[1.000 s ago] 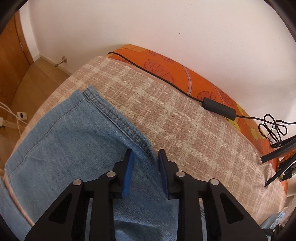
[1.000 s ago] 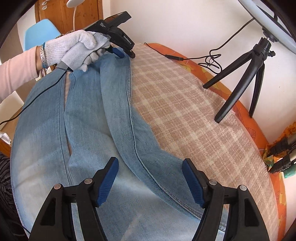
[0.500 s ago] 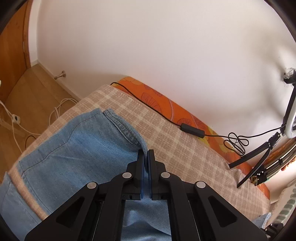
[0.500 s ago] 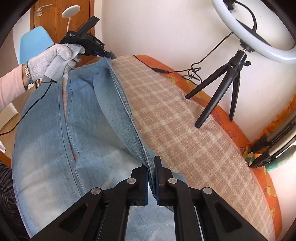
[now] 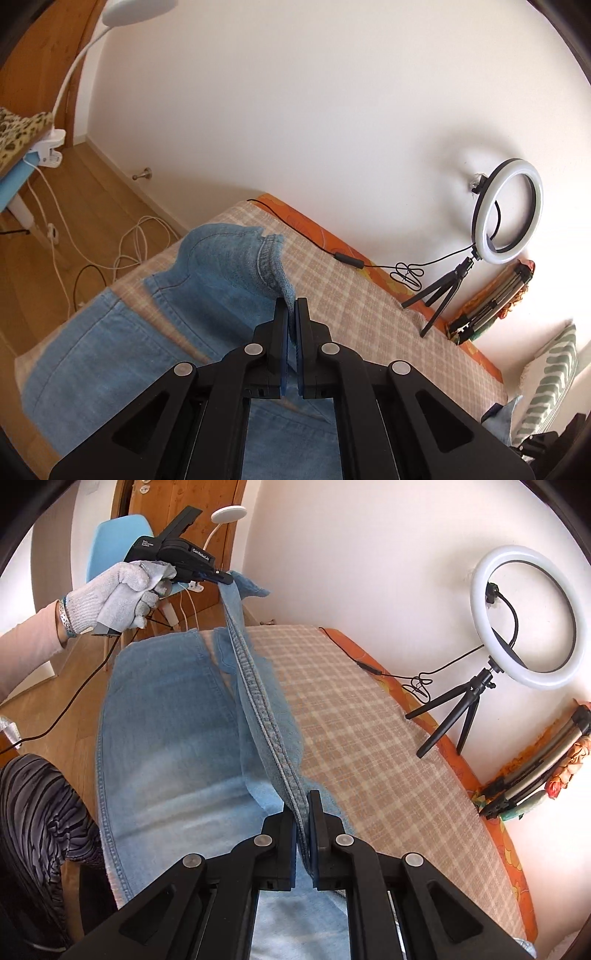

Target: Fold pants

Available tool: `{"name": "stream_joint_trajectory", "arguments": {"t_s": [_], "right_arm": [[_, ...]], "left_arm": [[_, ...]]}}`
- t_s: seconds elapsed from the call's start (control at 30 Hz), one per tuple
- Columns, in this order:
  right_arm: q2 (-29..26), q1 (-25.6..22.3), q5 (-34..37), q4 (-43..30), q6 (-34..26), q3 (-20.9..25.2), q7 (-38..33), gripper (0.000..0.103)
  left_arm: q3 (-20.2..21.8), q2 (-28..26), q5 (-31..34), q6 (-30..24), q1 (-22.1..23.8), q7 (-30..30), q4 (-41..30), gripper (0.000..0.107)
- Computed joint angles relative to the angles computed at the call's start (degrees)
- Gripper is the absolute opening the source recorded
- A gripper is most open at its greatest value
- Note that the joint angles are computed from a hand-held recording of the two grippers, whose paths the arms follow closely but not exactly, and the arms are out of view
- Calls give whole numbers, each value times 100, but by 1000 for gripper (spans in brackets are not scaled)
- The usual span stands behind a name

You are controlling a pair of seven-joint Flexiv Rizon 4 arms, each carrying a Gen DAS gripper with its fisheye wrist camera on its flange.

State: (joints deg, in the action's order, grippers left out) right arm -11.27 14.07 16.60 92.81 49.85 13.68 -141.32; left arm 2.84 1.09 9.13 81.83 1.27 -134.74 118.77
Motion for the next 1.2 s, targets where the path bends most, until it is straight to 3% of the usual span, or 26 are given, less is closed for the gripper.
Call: {"name": "stream_joint_trajectory", "arguments": {"t_s": [0.17,0.37,0.63,0.7,0.77,0.8,0.87,0.93,1.03,1.2], "right_arm": [[658,72,35,1008,-60,96,-108,3],[939,311,-127,1786,-116,16,116,3],[936,517,-672,2074,-277,-6,432,7],[922,530,-589,1893,-549,-37,509,14],[915,511,-303,1607,-945,-71,488,33],[930,507,-176,1494,-1065,-74,484,36],[899,507,70,1204,-1309,-94,414,37],[794,527,245,882,-1442,-100,448,40],[489,608,379,343,-1459,-58,589,50],[-370,839,333,-772,-1460,107,893,53]], "left_arm": [[-222,950,878,51,276,-991,1134,2],[-313,1395,308,592,397,-1140,2465,2],[-1213,1803,843,51,1282,-1520,2692,7],[-1455,2069,1197,-406,1551,-1748,2624,9],[-1495,2278,1473,-593,1681,-1898,2631,12],[-1474,2332,1542,-710,1690,-1902,2619,17],[-1336,2299,1540,-865,1580,-1786,2551,31],[-1139,2257,1532,-629,1419,-1619,2607,36],[-1579,2264,1947,-1248,1584,-1531,2249,56],[-1585,1717,2434,-1823,1369,-1221,1698,59]]}}
